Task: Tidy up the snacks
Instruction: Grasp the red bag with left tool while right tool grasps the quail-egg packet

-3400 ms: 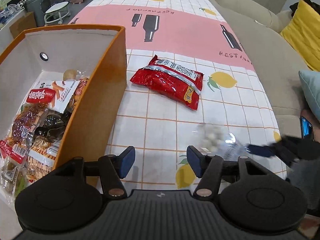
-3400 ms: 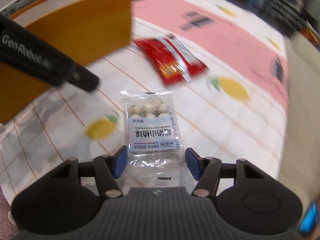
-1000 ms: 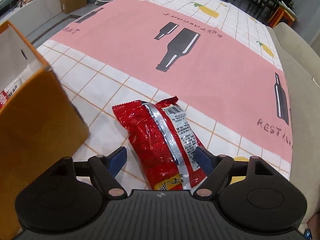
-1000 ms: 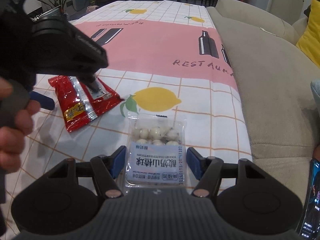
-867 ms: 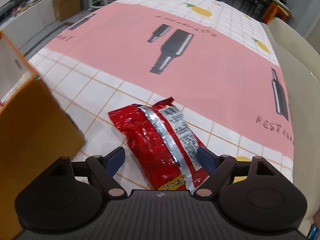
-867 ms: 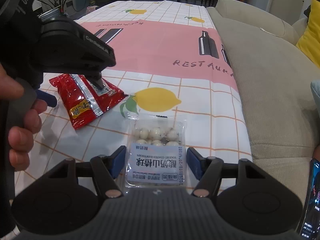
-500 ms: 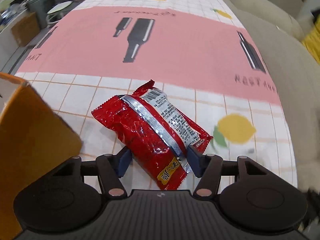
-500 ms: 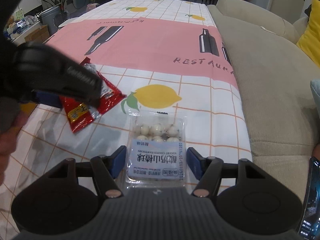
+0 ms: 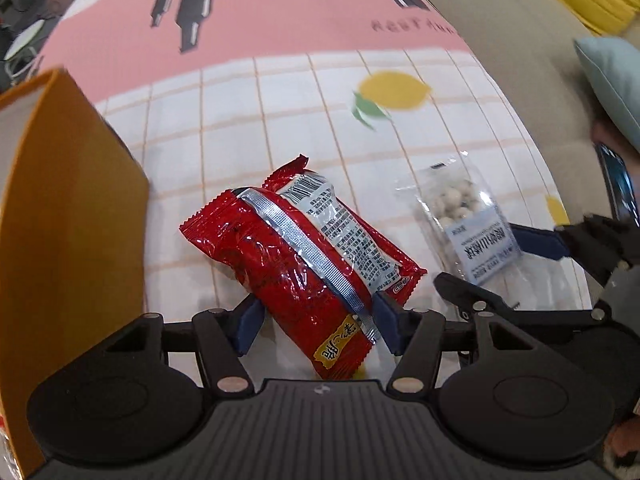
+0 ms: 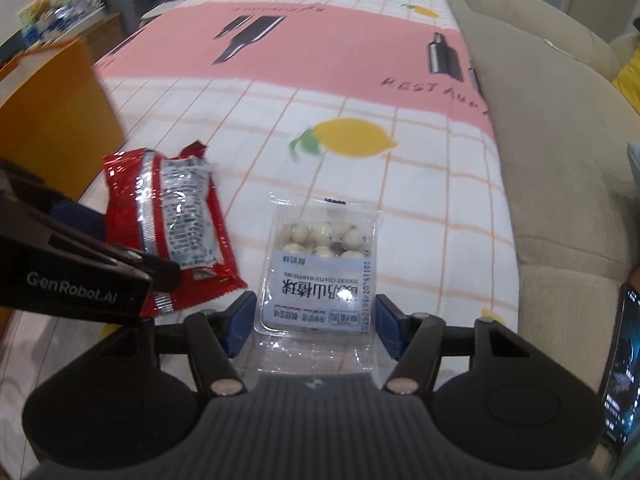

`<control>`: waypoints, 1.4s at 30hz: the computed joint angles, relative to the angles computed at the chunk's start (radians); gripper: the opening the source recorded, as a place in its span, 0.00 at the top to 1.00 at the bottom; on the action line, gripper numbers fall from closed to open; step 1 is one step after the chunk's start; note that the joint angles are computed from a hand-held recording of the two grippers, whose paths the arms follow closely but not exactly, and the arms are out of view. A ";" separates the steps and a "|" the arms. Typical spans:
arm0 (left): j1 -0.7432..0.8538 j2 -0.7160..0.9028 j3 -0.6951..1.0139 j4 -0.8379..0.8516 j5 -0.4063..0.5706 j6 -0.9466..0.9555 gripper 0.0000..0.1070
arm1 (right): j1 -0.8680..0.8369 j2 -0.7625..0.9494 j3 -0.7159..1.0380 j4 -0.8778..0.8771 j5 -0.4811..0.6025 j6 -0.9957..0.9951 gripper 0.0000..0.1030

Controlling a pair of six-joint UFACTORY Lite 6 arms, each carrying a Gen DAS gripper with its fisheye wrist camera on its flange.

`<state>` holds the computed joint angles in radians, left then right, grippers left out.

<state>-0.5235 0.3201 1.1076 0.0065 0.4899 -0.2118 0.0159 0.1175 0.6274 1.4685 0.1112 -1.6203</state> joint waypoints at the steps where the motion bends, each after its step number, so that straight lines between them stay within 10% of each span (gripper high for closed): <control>1: -0.002 -0.014 -0.020 -0.013 -0.002 0.015 0.35 | -0.002 -0.020 -0.021 -0.031 0.004 0.020 0.41; 13: -0.009 -0.161 -0.163 0.087 -0.082 -0.389 0.17 | -0.050 -0.088 -0.087 0.153 0.091 -0.248 0.26; 23: -0.062 0.034 0.030 0.334 0.015 -0.818 0.11 | -0.043 -0.038 -0.044 0.316 0.064 -0.381 0.31; 42: -0.117 0.047 -0.040 0.613 -0.037 -1.007 0.04 | -0.013 0.019 -0.009 0.407 0.032 -0.441 0.34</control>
<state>-0.6406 0.3673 1.0676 0.6197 0.4524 -1.2186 0.0027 0.1364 0.6188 1.8756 0.1433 -2.0609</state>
